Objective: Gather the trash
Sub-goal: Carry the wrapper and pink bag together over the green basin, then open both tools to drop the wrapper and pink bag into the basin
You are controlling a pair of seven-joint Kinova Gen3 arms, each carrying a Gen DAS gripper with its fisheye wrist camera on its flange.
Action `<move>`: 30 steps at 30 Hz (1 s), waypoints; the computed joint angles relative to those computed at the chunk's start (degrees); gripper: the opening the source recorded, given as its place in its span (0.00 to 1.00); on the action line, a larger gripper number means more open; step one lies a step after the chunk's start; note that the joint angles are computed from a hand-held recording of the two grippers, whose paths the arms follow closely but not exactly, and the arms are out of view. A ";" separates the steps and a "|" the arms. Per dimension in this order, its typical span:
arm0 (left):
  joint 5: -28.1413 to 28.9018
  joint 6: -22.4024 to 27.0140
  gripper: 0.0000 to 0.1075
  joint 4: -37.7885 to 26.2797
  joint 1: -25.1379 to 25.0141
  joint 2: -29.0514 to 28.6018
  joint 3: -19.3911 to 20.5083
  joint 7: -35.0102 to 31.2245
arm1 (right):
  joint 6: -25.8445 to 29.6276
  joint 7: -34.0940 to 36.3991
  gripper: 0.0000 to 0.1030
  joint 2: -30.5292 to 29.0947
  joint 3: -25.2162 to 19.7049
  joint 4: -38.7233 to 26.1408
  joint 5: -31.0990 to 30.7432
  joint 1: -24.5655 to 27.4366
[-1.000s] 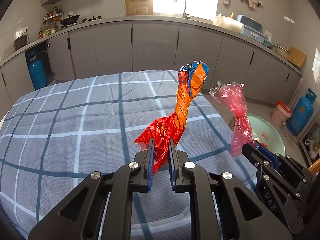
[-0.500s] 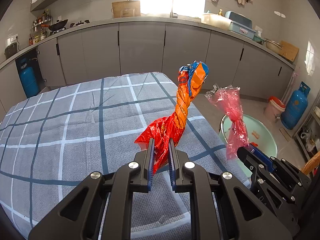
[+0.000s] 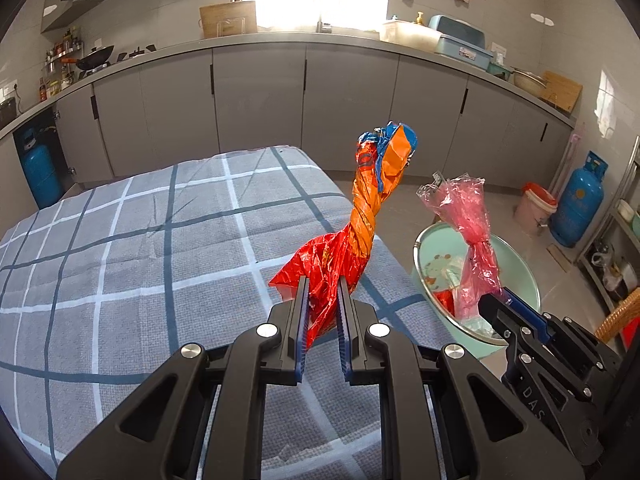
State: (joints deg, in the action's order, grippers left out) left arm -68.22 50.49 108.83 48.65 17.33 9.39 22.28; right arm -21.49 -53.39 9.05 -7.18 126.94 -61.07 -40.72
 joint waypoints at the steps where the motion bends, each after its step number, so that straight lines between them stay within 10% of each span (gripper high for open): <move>1: -0.04 -0.24 0.13 -0.42 -0.09 0.30 0.08 -0.47 | -0.16 0.11 0.13 -0.11 0.14 0.17 -0.33 0.04; 30: 4.74 -8.91 0.13 -11.98 2.43 7.71 -5.44 -15.51 | 0.38 0.37 0.13 -1.97 2.01 2.40 -0.01 8.21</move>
State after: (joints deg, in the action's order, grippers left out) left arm -63.48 41.58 96.85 51.08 25.04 3.95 6.77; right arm -21.11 -53.01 7.09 -5.17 129.34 -61.08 -32.51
